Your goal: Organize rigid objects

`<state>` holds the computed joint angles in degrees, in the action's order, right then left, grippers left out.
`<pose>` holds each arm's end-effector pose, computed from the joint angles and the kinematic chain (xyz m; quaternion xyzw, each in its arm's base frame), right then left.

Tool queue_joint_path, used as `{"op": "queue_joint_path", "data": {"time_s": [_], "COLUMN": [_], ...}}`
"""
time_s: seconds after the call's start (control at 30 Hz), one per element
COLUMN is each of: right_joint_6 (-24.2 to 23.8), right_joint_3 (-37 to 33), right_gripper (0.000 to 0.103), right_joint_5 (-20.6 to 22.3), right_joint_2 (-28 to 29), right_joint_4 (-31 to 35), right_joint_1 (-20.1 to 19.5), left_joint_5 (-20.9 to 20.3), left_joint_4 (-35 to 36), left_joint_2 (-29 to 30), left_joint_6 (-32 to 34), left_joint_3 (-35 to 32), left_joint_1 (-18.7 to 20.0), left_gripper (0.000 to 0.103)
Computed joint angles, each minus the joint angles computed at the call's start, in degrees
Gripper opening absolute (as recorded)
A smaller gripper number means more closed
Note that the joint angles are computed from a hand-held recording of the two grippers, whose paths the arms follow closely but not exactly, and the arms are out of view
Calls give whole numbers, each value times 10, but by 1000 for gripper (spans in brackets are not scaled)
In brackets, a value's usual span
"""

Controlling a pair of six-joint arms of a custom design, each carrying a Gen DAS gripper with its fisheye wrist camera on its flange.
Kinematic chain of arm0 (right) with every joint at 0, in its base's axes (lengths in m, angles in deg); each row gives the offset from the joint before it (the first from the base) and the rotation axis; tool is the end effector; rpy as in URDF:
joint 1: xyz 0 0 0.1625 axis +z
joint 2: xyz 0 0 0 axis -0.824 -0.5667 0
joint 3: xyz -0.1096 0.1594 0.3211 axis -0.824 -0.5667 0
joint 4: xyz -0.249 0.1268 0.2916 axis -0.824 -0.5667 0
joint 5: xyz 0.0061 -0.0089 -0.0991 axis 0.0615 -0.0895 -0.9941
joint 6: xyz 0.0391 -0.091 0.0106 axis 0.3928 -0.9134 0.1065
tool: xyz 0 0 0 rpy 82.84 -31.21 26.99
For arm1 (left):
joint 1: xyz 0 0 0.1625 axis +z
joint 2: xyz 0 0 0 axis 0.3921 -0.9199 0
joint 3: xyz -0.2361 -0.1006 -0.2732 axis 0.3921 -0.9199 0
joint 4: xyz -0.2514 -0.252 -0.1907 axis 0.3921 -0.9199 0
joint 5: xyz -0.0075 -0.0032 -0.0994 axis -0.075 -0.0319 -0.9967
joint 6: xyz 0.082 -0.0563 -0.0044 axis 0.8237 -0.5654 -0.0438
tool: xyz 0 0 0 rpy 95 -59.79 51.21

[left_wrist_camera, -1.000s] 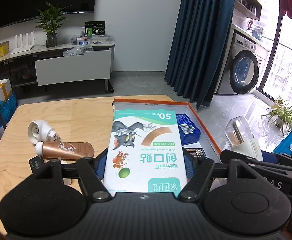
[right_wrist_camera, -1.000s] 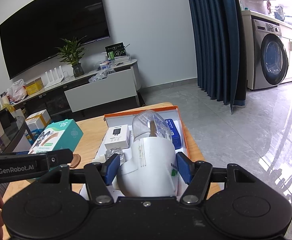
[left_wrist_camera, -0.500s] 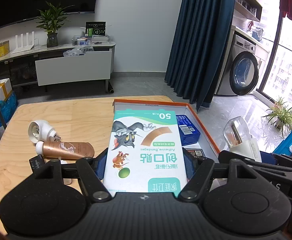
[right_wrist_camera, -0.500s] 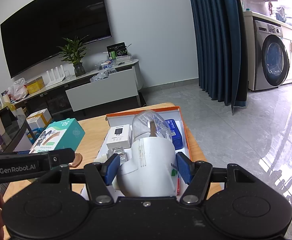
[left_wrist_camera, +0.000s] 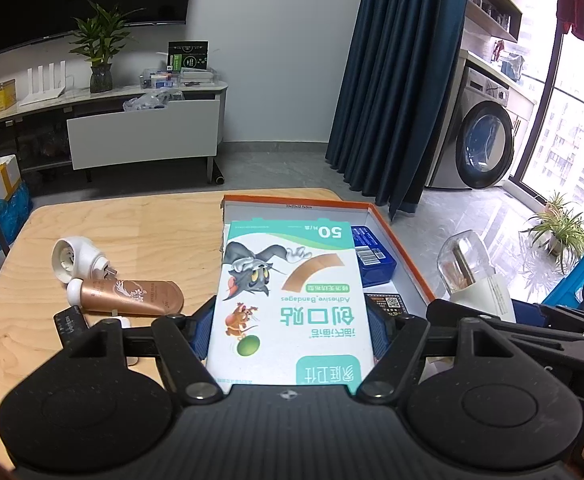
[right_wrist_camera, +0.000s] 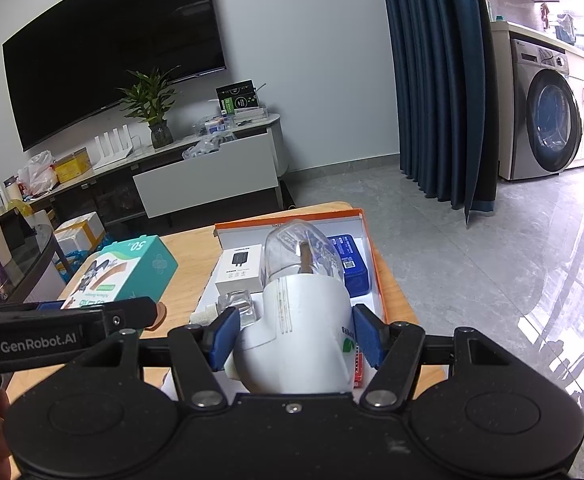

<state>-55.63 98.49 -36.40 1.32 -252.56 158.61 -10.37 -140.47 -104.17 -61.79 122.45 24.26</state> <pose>0.2194 -0.5407 0.2208 0.1863 -0.8455 0.4387 0.2407 -0.2388 -0.5634 0.1993 0.2138 0.8524 -0.4034 0.2549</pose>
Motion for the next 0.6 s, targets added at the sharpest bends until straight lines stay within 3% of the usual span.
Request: {"op": "queue_joint_path", "data": {"time_s": [0.6], "right_joint_6": [-1], "right_joint_3": [-1], "right_gripper": [75], "right_joint_5": [1], "right_joint_2": [1], "right_joint_4": [5], "right_joint_1": [0], "left_joint_5": [-2], "left_joint_4": [0], "left_joint_2": [0], "left_joint_6": [-4], "left_joint_3": [4], "left_joint_1": [-2], "left_gripper": [72]}}
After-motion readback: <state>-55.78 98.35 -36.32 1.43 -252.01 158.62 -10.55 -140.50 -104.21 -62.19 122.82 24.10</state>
